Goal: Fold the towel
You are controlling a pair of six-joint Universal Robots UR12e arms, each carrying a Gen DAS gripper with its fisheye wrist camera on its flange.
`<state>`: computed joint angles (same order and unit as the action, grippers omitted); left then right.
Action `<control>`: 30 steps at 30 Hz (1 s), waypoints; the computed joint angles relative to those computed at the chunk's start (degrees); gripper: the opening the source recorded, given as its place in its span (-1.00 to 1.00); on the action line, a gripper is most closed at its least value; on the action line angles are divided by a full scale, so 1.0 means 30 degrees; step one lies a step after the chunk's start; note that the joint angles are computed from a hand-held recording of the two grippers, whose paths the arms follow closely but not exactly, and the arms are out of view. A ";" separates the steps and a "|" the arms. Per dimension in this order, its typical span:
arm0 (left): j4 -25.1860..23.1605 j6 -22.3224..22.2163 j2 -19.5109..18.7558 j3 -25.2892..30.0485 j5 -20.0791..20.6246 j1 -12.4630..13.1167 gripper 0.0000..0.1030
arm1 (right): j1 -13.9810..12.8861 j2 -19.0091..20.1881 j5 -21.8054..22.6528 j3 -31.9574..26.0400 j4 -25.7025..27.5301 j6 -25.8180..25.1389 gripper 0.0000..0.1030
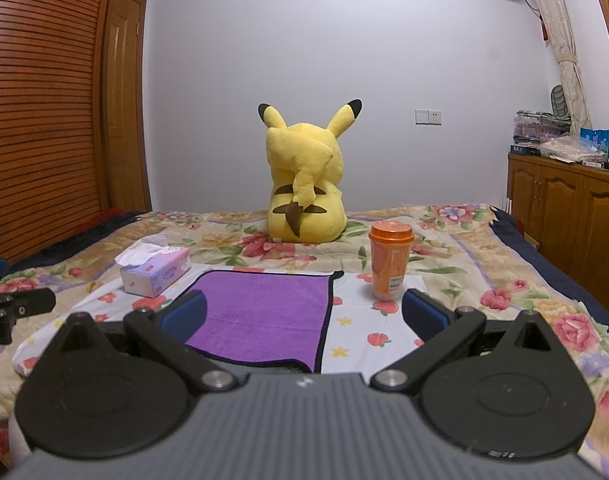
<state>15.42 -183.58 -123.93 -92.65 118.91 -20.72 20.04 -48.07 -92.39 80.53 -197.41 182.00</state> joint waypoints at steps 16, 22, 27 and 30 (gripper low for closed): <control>-0.0386 -0.0078 0.0303 -0.0273 -0.0263 0.0215 1.00 | 0.0006 0.0091 0.0018 -0.0150 0.0207 -0.0070 1.00; -0.1062 -0.0324 -0.0060 -0.0019 -0.0361 0.0163 1.00 | 0.0046 0.0178 0.0000 -0.0392 0.0868 -0.0193 1.00; -0.1749 -0.0345 -0.0081 0.0175 -0.0632 0.0275 1.00 | 0.0036 0.0250 0.0210 -0.0585 0.1331 -0.0162 1.00; -0.2188 -0.0346 -0.0160 0.0422 -0.0854 0.0348 1.00 | 0.0020 0.0291 0.0282 -0.0664 0.1522 -0.0101 1.00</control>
